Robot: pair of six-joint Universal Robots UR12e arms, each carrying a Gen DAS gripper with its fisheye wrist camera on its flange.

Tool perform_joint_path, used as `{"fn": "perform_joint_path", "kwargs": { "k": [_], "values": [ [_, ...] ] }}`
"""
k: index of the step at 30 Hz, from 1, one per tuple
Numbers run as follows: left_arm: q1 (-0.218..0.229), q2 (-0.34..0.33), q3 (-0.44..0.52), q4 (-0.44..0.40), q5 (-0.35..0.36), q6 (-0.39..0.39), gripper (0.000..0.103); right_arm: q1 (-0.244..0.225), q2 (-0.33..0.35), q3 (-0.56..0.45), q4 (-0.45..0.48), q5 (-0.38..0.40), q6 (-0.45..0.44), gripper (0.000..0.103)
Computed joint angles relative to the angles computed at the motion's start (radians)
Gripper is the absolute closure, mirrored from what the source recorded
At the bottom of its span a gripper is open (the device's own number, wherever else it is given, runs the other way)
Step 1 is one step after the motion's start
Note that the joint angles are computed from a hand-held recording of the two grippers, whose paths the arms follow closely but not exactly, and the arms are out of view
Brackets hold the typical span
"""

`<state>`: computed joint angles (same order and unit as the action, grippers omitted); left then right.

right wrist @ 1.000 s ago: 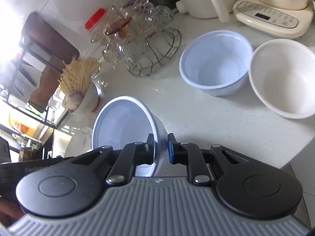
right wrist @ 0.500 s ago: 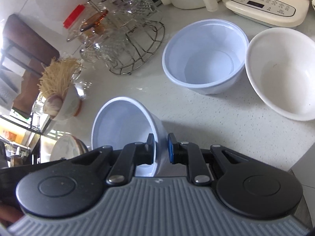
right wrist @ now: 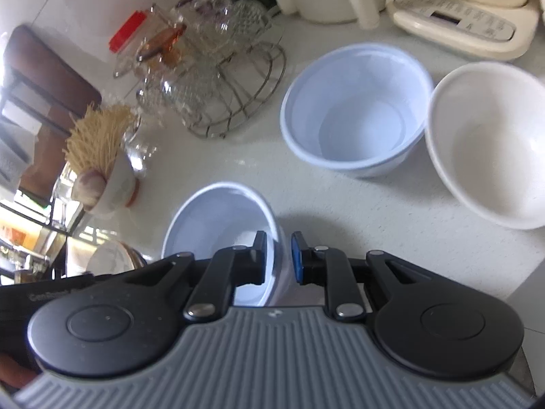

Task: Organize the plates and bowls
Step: 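Lift the white plastic bowl with both grippers toward the leaf-pattern stack, then lower the white plastic bowl onto the counter and open both grippers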

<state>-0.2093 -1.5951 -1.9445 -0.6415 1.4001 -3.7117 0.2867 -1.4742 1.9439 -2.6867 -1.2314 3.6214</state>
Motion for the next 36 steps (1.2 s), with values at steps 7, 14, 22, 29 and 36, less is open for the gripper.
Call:
{"fn": "perform_joint_path", "kwargs": {
  "k": [7, 14, 22, 29, 36],
  "values": [
    [-0.015, 0.027, 0.002, 0.003, 0.056, 0.007, 0.079, 0.002, -0.024, 0.011, -0.042, -0.038, -0.015, 0.055],
    [-0.039, 0.061, 0.017, 0.002, 0.099, 0.072, 0.069, 0.023, -0.073, 0.023, -0.084, -0.098, -0.047, 0.055],
    [-0.057, 0.109, 0.035, 0.008, 0.125, 0.176, 0.057, 0.071, -0.133, 0.027, -0.129, -0.219, -0.038, 0.055],
    [-0.055, 0.161, 0.029, 0.001, 0.106, 0.232, 0.048, 0.115, -0.182, 0.033, -0.133, -0.325, -0.003, 0.055],
    [-0.055, 0.210, -0.004, 0.027, 0.090, 0.266, 0.046, 0.153, -0.218, 0.045, -0.099, -0.392, 0.036, 0.055]
  ]
}}
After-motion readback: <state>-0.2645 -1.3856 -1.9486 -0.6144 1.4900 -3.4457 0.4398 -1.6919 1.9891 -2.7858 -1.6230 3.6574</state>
